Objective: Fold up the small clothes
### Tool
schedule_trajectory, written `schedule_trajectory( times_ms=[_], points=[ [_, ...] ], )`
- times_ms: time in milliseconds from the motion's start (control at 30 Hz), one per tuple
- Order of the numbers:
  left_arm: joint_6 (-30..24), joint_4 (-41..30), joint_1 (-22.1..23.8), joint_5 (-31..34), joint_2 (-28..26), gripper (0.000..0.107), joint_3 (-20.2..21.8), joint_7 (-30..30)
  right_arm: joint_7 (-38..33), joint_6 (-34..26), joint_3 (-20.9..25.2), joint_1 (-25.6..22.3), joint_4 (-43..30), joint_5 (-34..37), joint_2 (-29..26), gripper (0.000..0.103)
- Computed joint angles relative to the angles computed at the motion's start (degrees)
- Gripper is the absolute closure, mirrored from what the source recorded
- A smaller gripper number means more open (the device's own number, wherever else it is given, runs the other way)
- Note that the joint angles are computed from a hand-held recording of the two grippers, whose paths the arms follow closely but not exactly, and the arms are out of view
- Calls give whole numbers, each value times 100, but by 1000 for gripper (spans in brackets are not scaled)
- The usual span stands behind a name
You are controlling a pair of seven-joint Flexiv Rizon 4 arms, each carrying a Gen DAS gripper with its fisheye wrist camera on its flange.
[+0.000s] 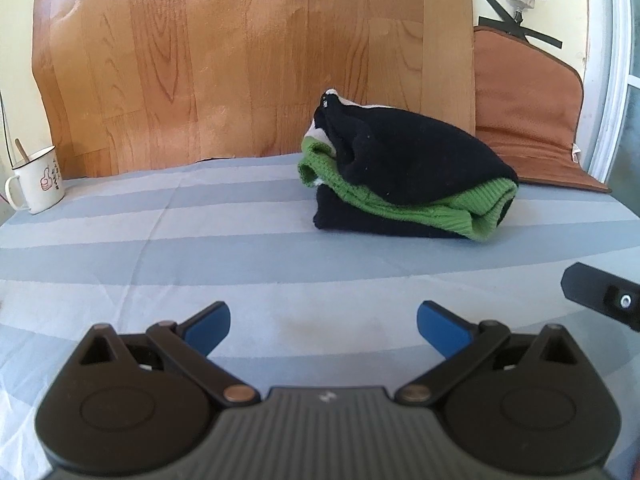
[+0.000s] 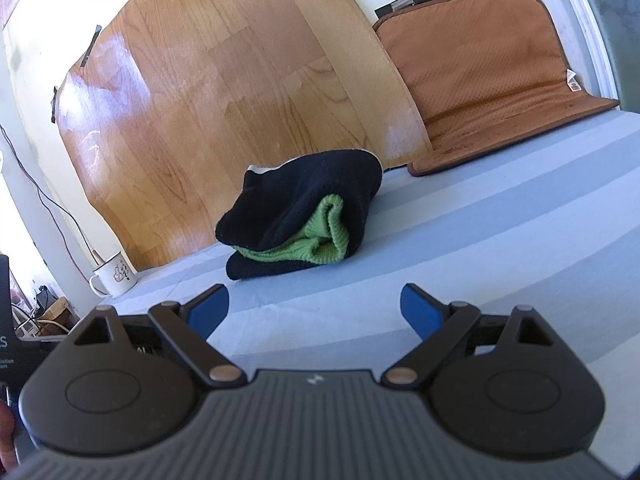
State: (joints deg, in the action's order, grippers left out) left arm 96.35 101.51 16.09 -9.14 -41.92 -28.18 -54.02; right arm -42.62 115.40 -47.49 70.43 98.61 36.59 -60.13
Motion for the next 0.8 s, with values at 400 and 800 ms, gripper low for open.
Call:
schedule_trajectory(
  times_ms=[400,800],
  points=[
    [-73,-104,-310,-82,32,4,405,-65,-119,70,81,-32,-54,113,16,9],
    [-39,-29,-182,-98,26,4,226,49,-299,82,154,-67,-119,253,51,9]
  ],
)
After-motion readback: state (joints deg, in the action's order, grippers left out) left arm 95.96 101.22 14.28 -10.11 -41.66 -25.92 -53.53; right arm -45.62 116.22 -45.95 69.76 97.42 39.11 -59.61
